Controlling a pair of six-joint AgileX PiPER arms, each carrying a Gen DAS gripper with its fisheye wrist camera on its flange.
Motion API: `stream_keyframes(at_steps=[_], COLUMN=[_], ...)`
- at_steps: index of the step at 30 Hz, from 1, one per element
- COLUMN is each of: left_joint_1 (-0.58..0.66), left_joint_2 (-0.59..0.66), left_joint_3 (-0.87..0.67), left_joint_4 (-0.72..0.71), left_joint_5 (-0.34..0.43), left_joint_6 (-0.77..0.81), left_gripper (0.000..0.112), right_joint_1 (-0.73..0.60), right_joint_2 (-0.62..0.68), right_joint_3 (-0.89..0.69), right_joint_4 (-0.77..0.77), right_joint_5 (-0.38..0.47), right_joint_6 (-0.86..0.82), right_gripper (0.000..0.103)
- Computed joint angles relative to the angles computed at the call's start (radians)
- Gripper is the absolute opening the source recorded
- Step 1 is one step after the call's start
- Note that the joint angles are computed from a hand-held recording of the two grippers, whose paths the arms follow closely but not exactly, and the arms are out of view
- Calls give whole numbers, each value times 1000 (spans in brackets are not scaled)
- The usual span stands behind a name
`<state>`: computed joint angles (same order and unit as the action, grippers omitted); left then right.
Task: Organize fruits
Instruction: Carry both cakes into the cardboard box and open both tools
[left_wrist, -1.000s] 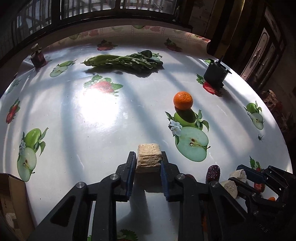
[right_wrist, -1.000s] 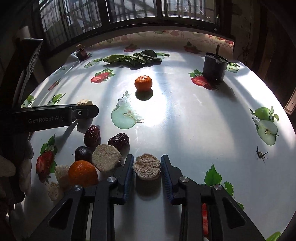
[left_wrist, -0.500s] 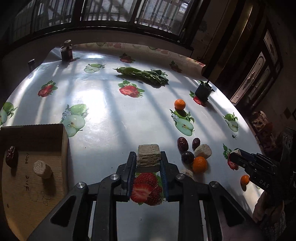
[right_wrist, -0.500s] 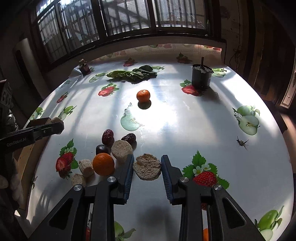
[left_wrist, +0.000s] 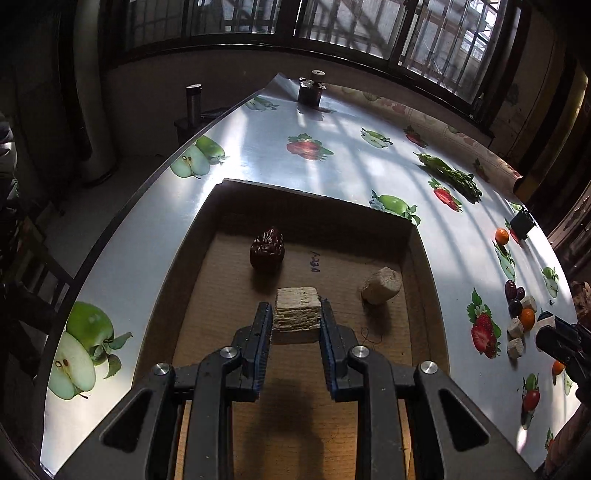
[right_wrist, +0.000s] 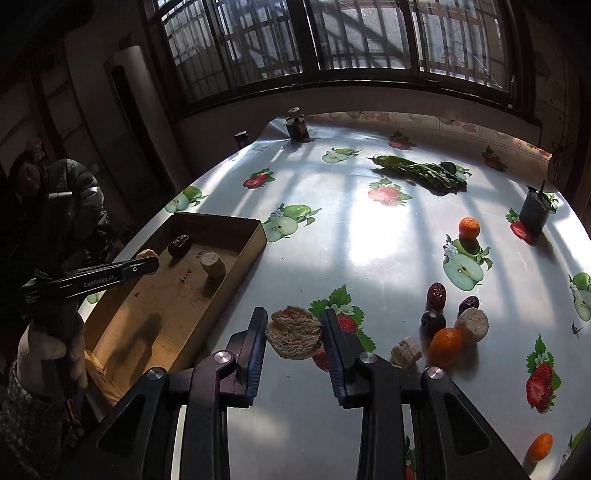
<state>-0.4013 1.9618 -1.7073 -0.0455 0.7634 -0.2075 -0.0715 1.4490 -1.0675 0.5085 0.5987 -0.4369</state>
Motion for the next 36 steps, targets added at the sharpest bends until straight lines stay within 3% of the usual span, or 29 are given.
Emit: stream_keyframes(at_steps=[8,12,19,25,28,29,33,36], left_joint_1=[44,58,70,95,91,88,59,-15], left_joint_2=[106,124,114,40,-19,-42,-163,-263], left_joint_3=[-110,-133,-118,-37,13,33,149,250], left_joint_4=[-3,-27,-58,-101,-65,-51,21,192], left_joint_5=[91,114,99,37,3,-11,-95,-165], left_joint_6=[-2,-7,-4,1,-33,-48,-136,-311], left_gripper=[24,24,29,45,49,52,57,67], right_joint_1=[275,324,359,370,358,352,317,253], right_joint_2=[271,384,466,473,444,426,313,183], right_joint_3=[-228,-326,-399,-402,-373,-357,-271,-161], right_joint_4=[-173,-251,-366,-412,-390,-375,-301,-171], right_joint_5=[-9,12,30,17,-11,-20,-58,-93], right_joint_6=[233,308,401,455,452,445,393,307], right_gripper=[33,33,33,34,43,47,48,54])
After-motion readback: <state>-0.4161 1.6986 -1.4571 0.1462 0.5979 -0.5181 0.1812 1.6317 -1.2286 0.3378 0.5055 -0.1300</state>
